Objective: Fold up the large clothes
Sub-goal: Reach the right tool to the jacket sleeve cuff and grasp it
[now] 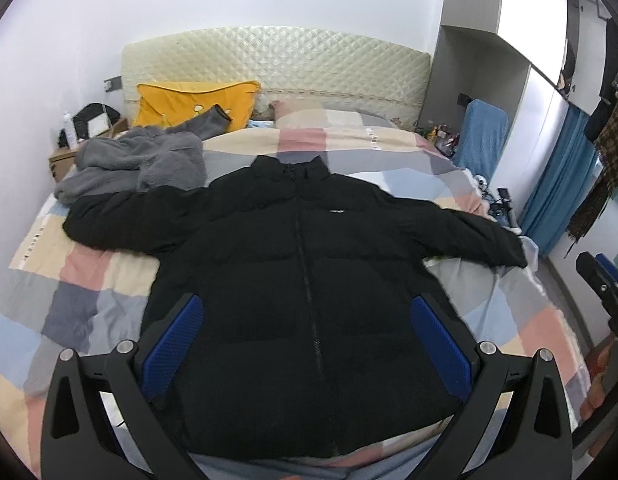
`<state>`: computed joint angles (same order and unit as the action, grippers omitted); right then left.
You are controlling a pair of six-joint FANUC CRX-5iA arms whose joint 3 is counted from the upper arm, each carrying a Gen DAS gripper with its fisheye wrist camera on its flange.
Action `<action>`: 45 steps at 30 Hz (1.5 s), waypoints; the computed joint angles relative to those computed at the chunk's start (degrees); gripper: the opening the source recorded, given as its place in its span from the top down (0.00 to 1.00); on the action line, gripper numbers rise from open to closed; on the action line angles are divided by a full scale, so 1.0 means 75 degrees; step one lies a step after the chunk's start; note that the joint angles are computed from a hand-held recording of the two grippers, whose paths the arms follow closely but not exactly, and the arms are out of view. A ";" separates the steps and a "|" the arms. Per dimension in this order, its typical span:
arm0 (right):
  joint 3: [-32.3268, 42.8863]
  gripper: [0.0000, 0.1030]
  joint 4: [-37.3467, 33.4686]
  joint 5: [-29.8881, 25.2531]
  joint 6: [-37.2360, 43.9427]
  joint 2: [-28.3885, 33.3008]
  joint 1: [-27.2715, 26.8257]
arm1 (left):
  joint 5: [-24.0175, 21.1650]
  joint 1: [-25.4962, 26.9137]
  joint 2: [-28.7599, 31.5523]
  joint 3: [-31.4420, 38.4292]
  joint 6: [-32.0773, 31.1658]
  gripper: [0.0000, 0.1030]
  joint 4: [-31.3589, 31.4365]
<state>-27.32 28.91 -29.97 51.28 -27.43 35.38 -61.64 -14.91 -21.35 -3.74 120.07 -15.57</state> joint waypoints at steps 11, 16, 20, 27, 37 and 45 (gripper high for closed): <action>0.0620 0.00 -0.1140 0.0466 0.0891 0.1189 -0.1351 | 0.0534 0.0138 0.0741 0.0351 -0.0219 0.00 0.0247; 0.0743 0.00 -0.1311 0.1213 0.1115 0.1867 -0.2018 | 0.0594 0.0264 0.1130 0.0387 -0.0333 0.00 0.0200; 0.0727 0.00 -0.0880 0.1817 0.0796 0.2415 -0.2445 | 0.0936 0.0502 0.1317 0.0194 -0.0580 0.00 0.0420; 0.1981 0.00 -0.3492 0.1886 0.3060 0.3895 -0.3347 | 0.1431 0.0907 0.1754 -0.0137 -0.0859 0.00 0.0555; 0.4470 0.06 -0.7415 0.0256 0.4879 0.6065 -0.5057 | 0.1886 0.1361 0.2127 -0.0676 -0.0842 0.00 0.0976; 0.5745 0.11 -0.8333 -0.0211 0.4017 0.7286 -0.5681 | 0.1964 0.1612 0.2378 -0.0753 -0.0669 0.00 0.0978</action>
<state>15.76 -33.59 -31.55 81.41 27.22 -7.22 -46.91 -2.82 -3.51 -9.39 115.05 -8.23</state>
